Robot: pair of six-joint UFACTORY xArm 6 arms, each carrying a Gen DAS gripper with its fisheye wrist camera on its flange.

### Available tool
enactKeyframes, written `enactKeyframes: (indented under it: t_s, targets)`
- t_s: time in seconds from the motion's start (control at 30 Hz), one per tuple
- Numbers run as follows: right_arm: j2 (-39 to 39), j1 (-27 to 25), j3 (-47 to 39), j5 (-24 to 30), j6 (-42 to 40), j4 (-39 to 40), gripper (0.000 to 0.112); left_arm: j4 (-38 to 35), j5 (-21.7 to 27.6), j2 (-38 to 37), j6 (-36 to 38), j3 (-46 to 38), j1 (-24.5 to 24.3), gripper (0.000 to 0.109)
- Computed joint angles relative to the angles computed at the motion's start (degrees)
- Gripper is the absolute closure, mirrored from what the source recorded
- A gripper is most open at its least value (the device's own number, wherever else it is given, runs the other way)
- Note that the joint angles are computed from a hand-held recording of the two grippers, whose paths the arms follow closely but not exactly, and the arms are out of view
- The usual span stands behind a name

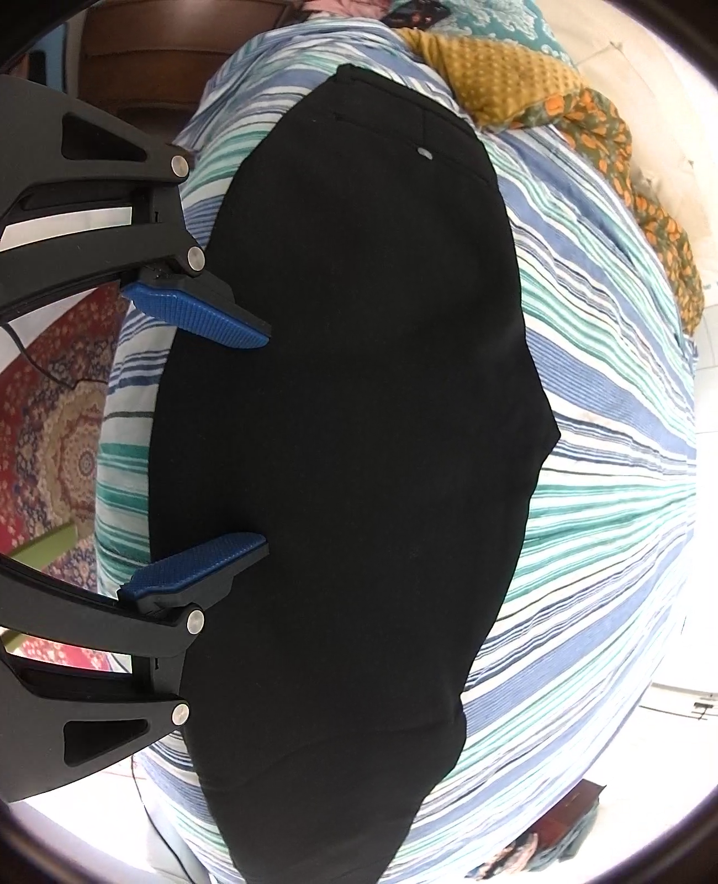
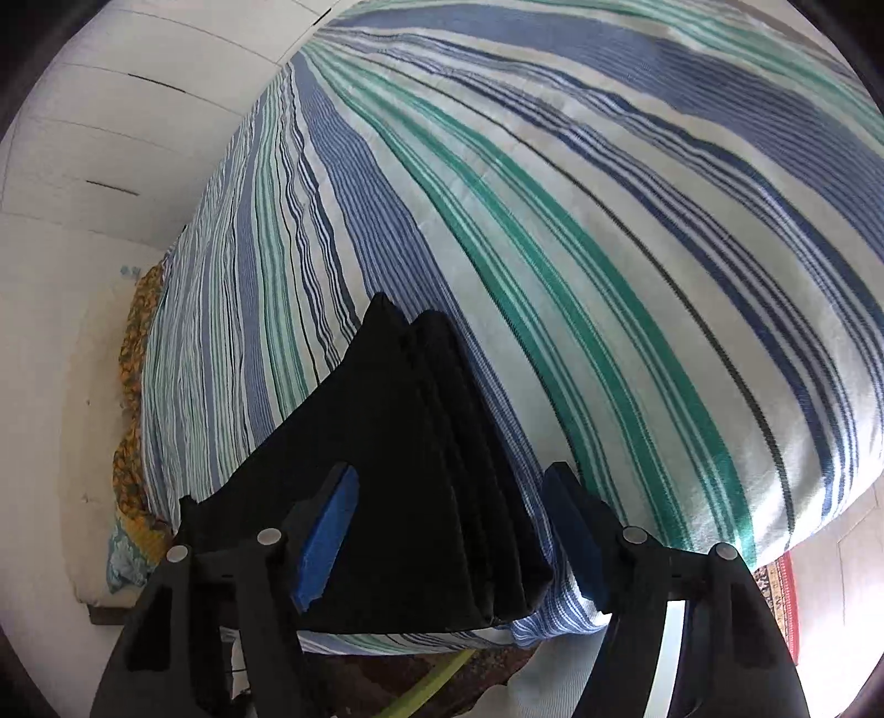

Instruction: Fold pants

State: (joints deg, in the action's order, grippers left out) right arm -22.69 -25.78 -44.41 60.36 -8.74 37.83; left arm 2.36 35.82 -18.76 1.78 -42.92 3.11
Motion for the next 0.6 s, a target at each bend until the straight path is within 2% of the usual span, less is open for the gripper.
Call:
enactKeyframes:
  t_s: [0.1,0.2,0.23,0.27,0.3,0.43,0.5,0.6]
  targets:
    - [1.56,-0.87,-1.48,5.94,-4.19,2.65,0.050,-0.78,-0.01,0.07,0.66,0.15,0.27,0.037]
    - [2.19,-0.07,-1.23,5.30,-3.19,1.71,0.050,-0.25,-0.05,0.64,-0.06,-0.24,0.11,0.036]
    - [2.84,0.50,-1.24,4.40,-2.62,2.02,0.058,-0.03,0.03,0.72,-0.35,-0.40,-0.01,0.036]
    - [3.41,1.01,-1.26,3.87,-2.50,2.31,0.070,-0.08,0.22,0.70,-0.44,-0.55,-0.03,0.036]
    - [3.91,1.13,-1.29,4.45,-3.63,4.07,0.091,-0.43,0.42,0.60,-0.27,-0.67,0.05,0.036]
    - [0.76,2.97,0.29,4.36,-4.75,8.59,0.095,-3.20,1.39,-0.59,1.06,-0.70,1.54,0.036]
    - [-2.82,3.17,2.28,5.32,-6.59,18.05,0.095,-4.93,1.70,-0.78,1.68,-1.03,2.57,0.036]
    - [-7.07,8.73,3.43,3.09,-7.55,27.27,0.095,-6.66,1.59,-0.74,2.06,-1.48,4.06,0.036]
